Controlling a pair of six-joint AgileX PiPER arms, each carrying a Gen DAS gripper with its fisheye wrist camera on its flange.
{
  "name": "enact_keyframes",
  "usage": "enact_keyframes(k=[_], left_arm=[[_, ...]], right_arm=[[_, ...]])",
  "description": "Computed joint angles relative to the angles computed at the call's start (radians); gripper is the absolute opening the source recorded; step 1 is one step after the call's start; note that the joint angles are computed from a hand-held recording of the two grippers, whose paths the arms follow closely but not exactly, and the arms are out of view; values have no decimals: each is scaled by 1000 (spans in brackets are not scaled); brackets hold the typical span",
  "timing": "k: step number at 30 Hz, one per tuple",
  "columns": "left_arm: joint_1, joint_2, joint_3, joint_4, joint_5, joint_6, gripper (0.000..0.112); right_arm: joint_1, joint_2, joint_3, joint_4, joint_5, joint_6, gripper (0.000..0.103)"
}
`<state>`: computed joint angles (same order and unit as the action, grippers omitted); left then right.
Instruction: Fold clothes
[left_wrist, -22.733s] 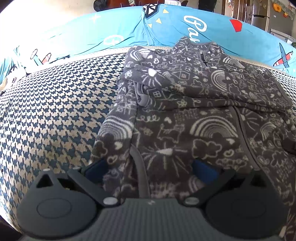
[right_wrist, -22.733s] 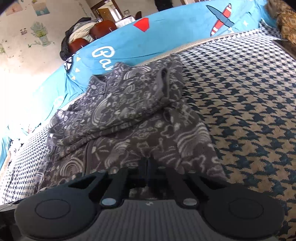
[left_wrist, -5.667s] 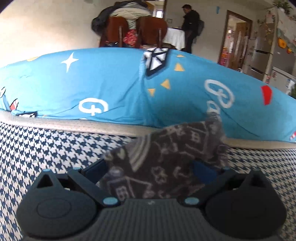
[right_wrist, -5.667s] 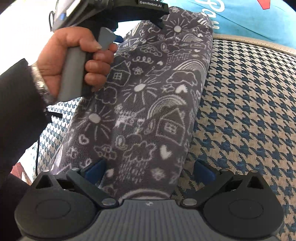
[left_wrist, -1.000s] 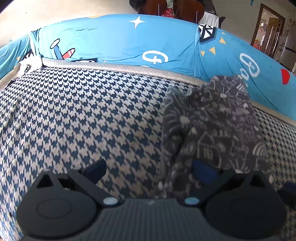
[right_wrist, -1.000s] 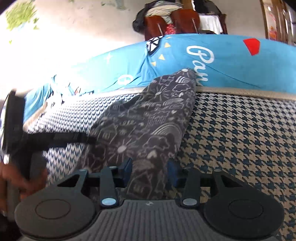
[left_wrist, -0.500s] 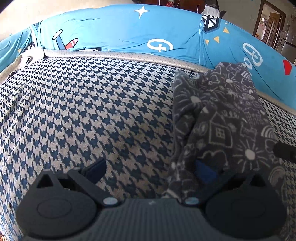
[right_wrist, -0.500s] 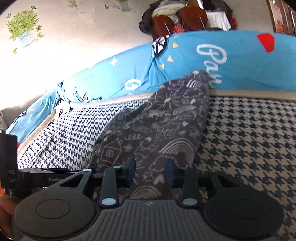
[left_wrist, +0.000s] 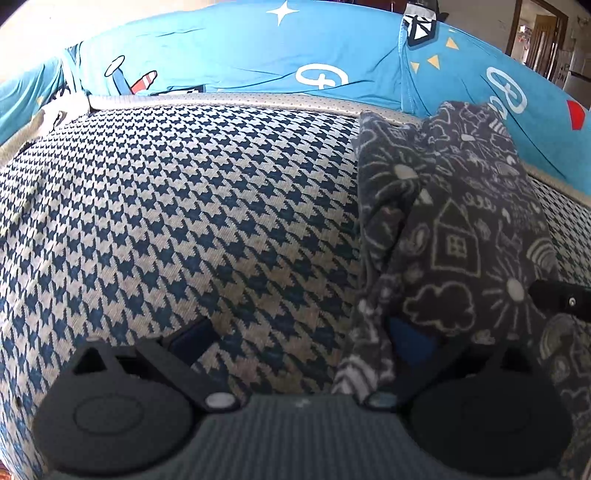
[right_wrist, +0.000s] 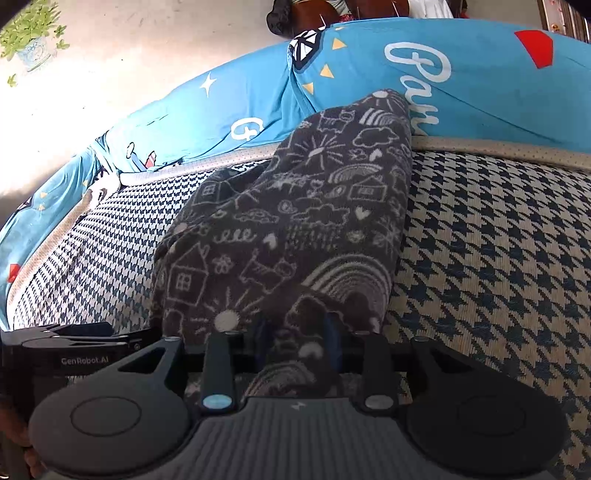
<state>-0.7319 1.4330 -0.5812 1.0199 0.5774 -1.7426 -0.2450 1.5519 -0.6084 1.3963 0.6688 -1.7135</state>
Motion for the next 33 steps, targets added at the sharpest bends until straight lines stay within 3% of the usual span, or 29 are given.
enact_keyframes(k=[5,8,16,20,24,30,33], left_arm=[[-30,-28,-5,25,43,-8,103],[-77,-67,-8,61,97,-19,103],[-178,-98,-10,32,88,-51,103],[-277,-98,8,36,150,-110,103],[-279,-108,49,11,139,-142,103],[-280,-137,110,23,126,-198,103],[-253,-151,135,31,83,-209,103]], right_arm=[[15,-37,19,14,-24,3,30],[-45,-100,33,-20,51,51,31],[-173,-260,116,-170,142,163,31],[-204,-351,164,-237,148,234,31],[-238,-385,188,-316,159,315,31],[-120,-356,196,-393,-3,401,31],[-76,-329,199,-406,-68,411,31]])
